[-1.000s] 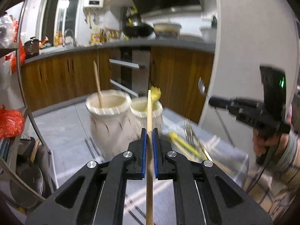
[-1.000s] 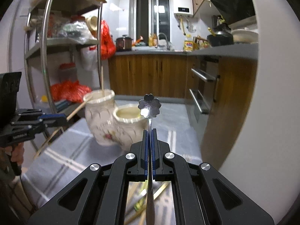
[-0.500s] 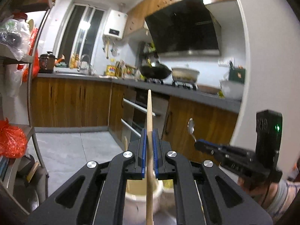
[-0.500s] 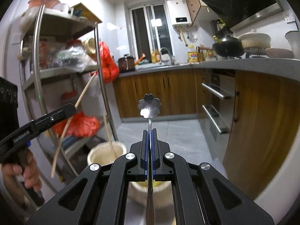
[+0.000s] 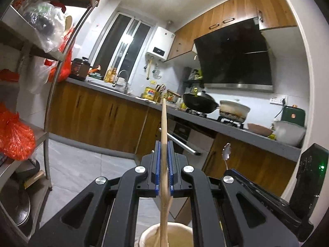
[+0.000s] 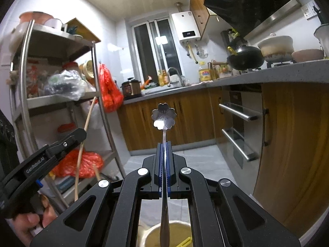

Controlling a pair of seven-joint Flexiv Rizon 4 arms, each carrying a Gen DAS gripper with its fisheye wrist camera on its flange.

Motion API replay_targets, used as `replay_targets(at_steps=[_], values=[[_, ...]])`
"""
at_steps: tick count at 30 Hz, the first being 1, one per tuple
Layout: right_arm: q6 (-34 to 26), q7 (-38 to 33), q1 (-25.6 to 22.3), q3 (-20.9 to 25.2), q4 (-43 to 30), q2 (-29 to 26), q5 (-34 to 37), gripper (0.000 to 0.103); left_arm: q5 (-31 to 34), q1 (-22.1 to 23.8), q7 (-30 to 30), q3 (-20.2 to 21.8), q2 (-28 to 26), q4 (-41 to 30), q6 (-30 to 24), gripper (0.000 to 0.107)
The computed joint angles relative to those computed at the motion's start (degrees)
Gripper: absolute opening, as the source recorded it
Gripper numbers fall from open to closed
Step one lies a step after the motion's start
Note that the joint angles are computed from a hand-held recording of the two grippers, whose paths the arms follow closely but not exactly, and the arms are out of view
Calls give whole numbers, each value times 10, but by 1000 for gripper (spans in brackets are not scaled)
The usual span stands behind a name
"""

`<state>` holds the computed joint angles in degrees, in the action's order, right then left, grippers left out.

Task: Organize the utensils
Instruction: 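Drop the chopstick into the larger pot while the right tool drops the spoon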

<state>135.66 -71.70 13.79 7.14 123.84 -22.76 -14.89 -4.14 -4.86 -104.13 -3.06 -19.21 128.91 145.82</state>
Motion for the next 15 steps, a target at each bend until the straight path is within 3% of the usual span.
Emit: replay_targets(at_steps=[7,15], values=[[-22,-23,19,-10,-11,-21,26,4,8,0,18,1,-15,-4,-4,6],[-47,-59,19,-8,20,-7,12,4,14,-4,53,7,11,39,-29,6]])
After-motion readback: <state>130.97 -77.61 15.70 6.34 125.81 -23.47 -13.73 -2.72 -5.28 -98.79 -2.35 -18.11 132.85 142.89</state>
